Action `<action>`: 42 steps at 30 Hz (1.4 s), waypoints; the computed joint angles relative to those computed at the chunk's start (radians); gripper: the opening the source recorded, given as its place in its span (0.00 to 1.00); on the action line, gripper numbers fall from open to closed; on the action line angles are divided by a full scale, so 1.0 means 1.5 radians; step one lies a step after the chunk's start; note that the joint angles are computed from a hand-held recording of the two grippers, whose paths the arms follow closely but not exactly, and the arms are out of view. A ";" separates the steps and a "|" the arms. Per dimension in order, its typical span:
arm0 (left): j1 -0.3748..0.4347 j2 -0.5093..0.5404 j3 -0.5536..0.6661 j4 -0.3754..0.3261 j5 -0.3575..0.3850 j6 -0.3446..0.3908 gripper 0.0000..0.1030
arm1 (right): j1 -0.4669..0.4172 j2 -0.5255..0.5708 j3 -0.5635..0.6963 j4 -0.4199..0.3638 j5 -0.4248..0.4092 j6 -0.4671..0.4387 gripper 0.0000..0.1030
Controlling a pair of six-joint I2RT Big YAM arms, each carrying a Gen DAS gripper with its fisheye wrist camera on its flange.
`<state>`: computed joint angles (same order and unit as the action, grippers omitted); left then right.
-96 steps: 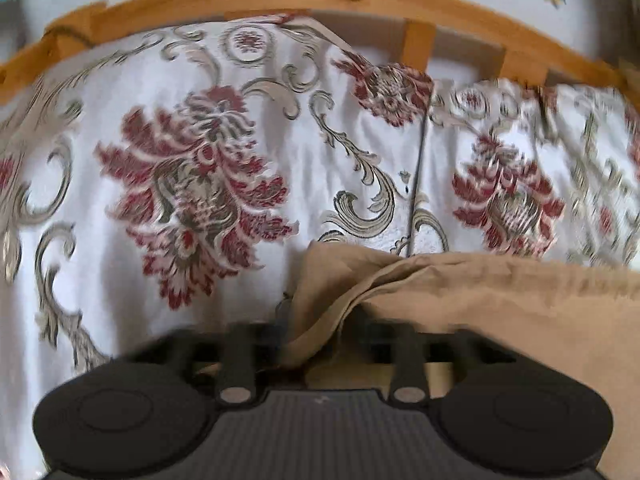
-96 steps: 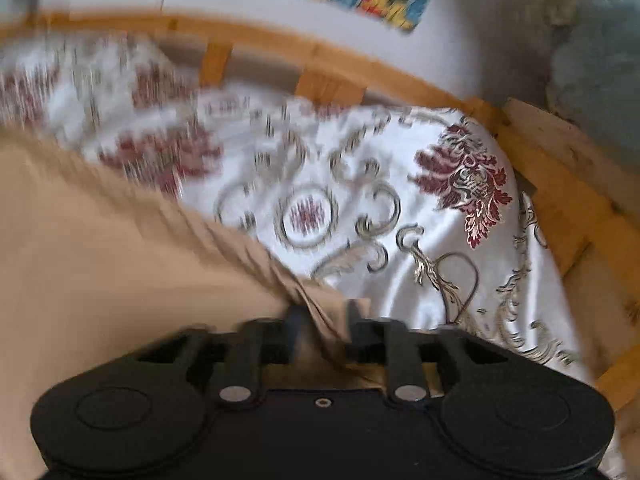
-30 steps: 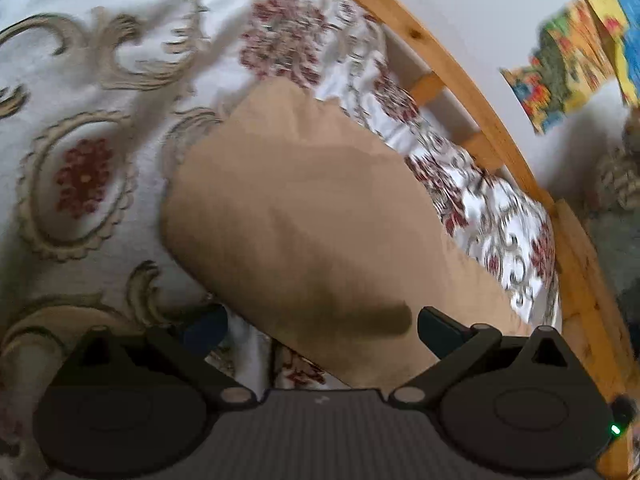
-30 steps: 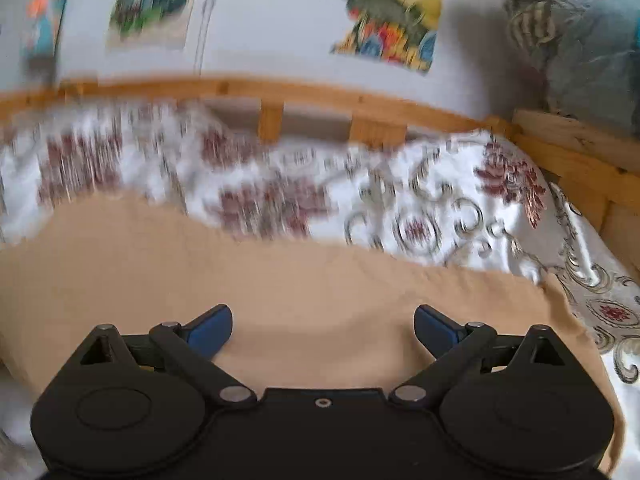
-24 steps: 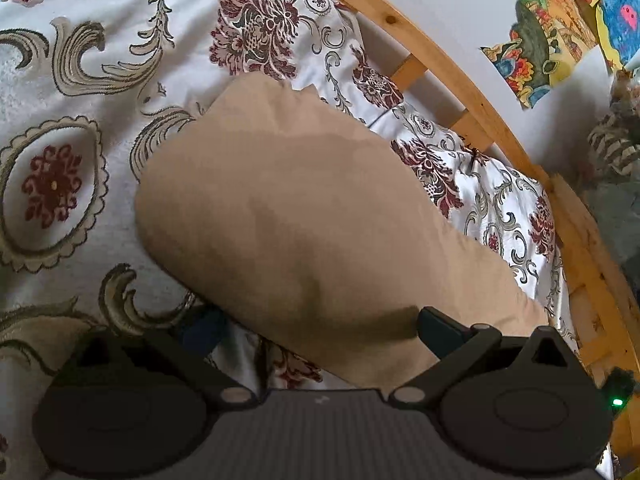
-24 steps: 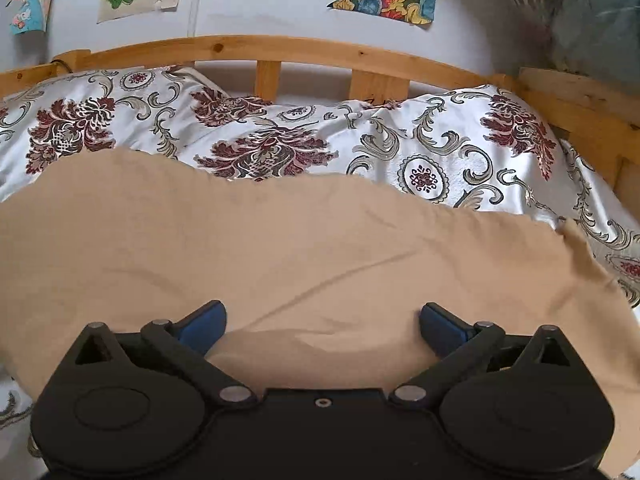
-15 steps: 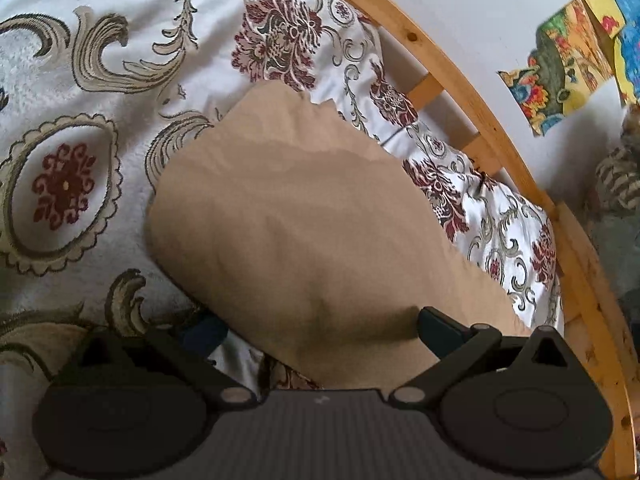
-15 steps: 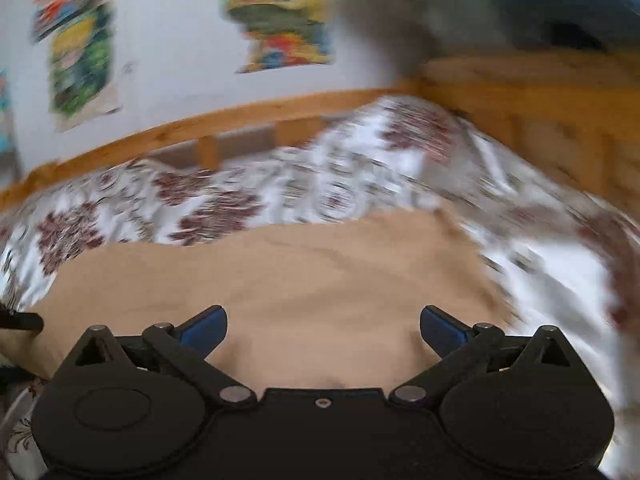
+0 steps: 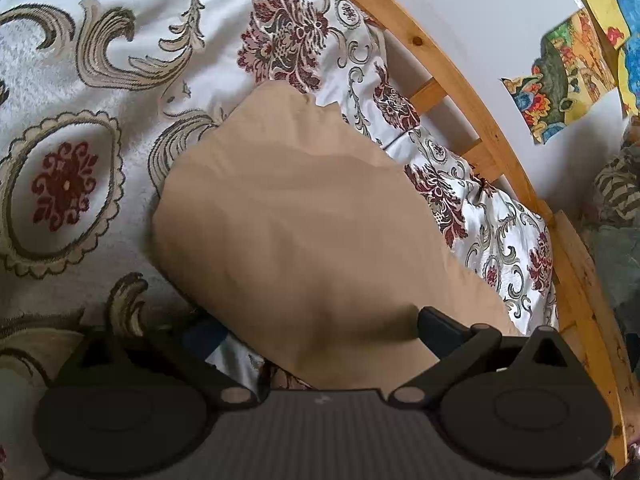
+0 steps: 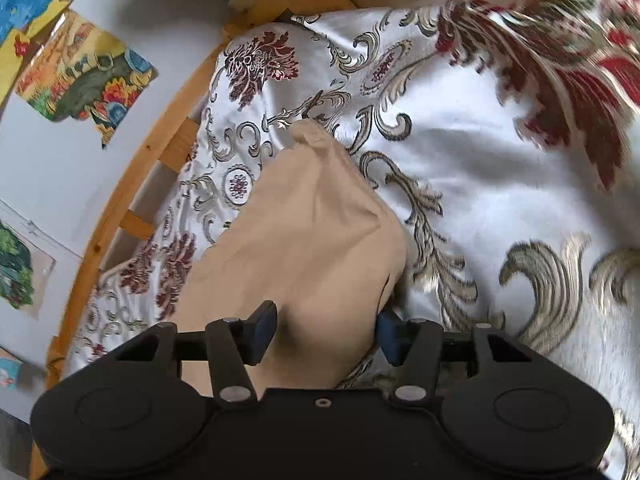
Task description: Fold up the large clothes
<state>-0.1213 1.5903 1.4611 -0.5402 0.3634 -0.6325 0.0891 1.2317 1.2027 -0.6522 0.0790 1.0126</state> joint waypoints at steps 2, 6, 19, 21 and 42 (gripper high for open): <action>0.001 0.001 0.002 0.000 0.002 -0.002 0.99 | -0.010 0.015 0.007 -0.002 -0.001 0.010 0.46; 0.011 -0.003 -0.005 0.020 0.007 -0.036 0.87 | -0.008 -0.006 -0.027 0.062 0.027 -0.034 0.20; 0.025 -0.002 -0.002 0.032 -0.002 -0.070 0.29 | -0.008 -0.024 0.022 0.082 -0.037 -0.385 0.17; 0.025 -0.001 -0.001 0.031 -0.003 -0.066 0.29 | -0.025 -0.034 0.007 0.075 -0.055 -0.326 0.18; 0.037 -0.016 -0.005 0.078 0.011 -0.062 0.10 | -0.080 -0.073 0.014 0.145 -0.120 -0.356 0.07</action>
<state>-0.0656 1.5665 1.4539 -0.4233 0.3798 -0.7262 -0.0302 1.1216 1.2233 -0.4354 -0.1017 0.4791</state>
